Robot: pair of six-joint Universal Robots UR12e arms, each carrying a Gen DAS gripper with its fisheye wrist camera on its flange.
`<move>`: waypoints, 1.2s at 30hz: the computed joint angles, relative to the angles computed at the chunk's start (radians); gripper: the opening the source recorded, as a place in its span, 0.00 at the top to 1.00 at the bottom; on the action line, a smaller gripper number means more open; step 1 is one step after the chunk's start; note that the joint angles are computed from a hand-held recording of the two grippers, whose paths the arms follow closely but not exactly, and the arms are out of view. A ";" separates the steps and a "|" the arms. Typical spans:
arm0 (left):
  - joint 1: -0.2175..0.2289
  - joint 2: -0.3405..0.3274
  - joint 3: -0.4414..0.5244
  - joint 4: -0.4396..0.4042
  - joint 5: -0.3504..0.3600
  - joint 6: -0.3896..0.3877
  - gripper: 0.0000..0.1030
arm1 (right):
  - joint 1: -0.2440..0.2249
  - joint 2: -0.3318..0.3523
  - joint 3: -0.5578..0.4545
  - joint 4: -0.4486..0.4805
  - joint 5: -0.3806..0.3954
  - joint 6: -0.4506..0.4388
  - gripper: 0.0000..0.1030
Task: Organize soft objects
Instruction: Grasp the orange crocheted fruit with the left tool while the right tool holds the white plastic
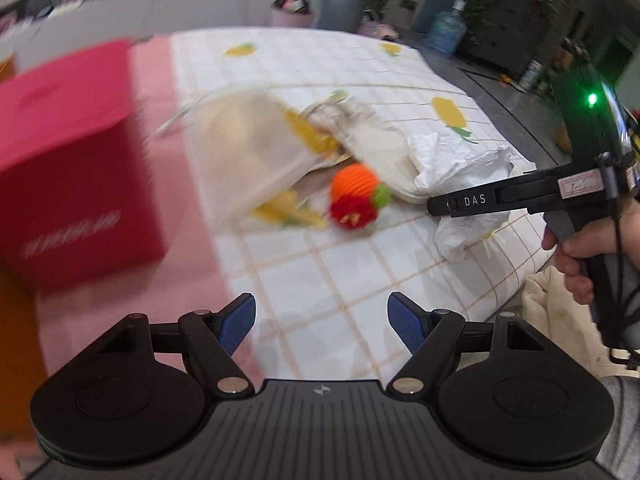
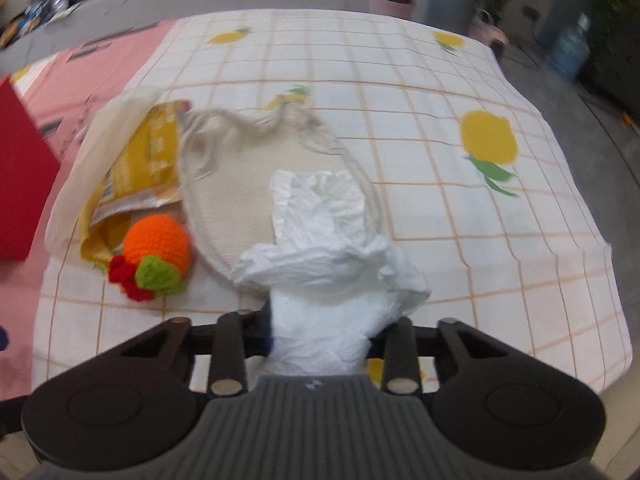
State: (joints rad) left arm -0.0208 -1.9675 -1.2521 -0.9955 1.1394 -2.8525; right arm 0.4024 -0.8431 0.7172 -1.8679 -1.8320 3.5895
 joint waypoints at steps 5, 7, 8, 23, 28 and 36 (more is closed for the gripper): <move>-0.023 -0.029 -0.017 0.143 -0.032 0.054 0.14 | -0.004 -0.032 0.051 -0.021 -0.026 0.040 0.72; -0.036 -0.041 -0.013 0.167 -0.004 0.064 0.14 | -0.009 -0.049 0.081 -0.054 -0.014 0.055 0.72; -0.044 -0.047 -0.007 0.171 0.021 0.067 0.14 | -0.009 -0.055 0.092 -0.068 -0.014 0.058 0.72; -0.061 -0.111 0.013 0.332 -0.005 0.014 0.30 | -0.009 -0.114 0.201 -0.211 -0.054 0.061 0.66; -0.062 -0.115 -0.004 0.384 -0.007 0.010 0.48 | -0.012 -0.118 0.214 -0.230 -0.037 0.062 0.66; -0.051 -0.085 -0.050 0.481 -0.031 -0.006 0.49 | -0.010 -0.141 0.263 -0.356 -0.063 0.087 0.70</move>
State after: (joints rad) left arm -0.0722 -2.0530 -1.3026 -0.5144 1.1086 -2.8582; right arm 0.3925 -0.9843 0.9799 -2.2243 -1.8948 3.6764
